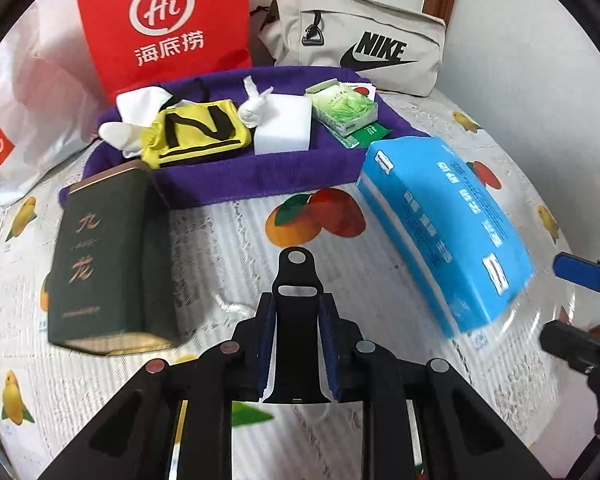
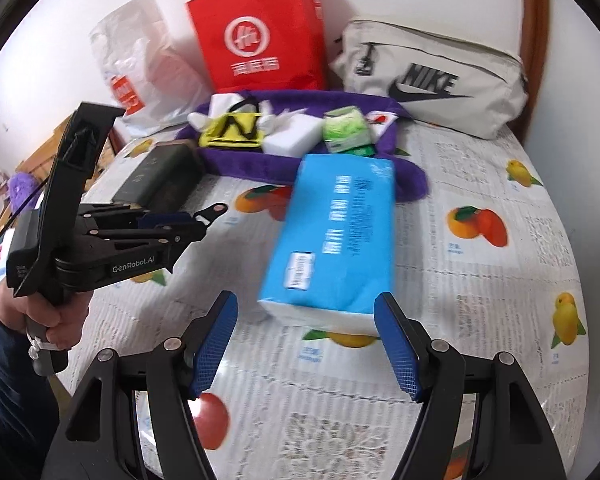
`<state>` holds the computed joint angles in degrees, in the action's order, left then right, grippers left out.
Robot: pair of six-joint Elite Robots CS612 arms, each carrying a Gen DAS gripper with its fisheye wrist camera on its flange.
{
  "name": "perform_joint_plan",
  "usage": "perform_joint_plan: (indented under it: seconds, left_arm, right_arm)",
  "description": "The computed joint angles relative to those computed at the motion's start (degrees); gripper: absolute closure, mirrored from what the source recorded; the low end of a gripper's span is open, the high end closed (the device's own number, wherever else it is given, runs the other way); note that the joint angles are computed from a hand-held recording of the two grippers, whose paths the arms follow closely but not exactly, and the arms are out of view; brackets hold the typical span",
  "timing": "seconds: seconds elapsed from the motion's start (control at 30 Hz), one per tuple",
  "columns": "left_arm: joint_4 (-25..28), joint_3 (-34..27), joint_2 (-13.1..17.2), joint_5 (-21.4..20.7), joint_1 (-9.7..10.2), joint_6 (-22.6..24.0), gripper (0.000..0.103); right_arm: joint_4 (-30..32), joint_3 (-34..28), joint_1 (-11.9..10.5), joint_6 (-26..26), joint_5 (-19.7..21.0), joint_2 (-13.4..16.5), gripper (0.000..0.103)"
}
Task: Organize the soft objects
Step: 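Grasp the white mesh bag with the right tool while the left tool holds the strap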
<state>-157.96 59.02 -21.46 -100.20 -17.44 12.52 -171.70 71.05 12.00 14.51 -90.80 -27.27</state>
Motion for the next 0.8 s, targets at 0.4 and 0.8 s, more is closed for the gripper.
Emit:
perform_joint_plan:
  seconds: [0.4,0.8]
  left_arm:
    - [-4.5,7.3,-2.9,-1.0,2.47,-3.7,0.082]
    - [-4.9,5.9,-1.7,-0.5,5.27,-8.8,0.082]
  right_arm:
    - [2.4,-5.2,2.4,-5.2,4.1,2.9,0.032]
    - [14.4,-20.1,4.2,-6.3,2.2,10.6,0.032]
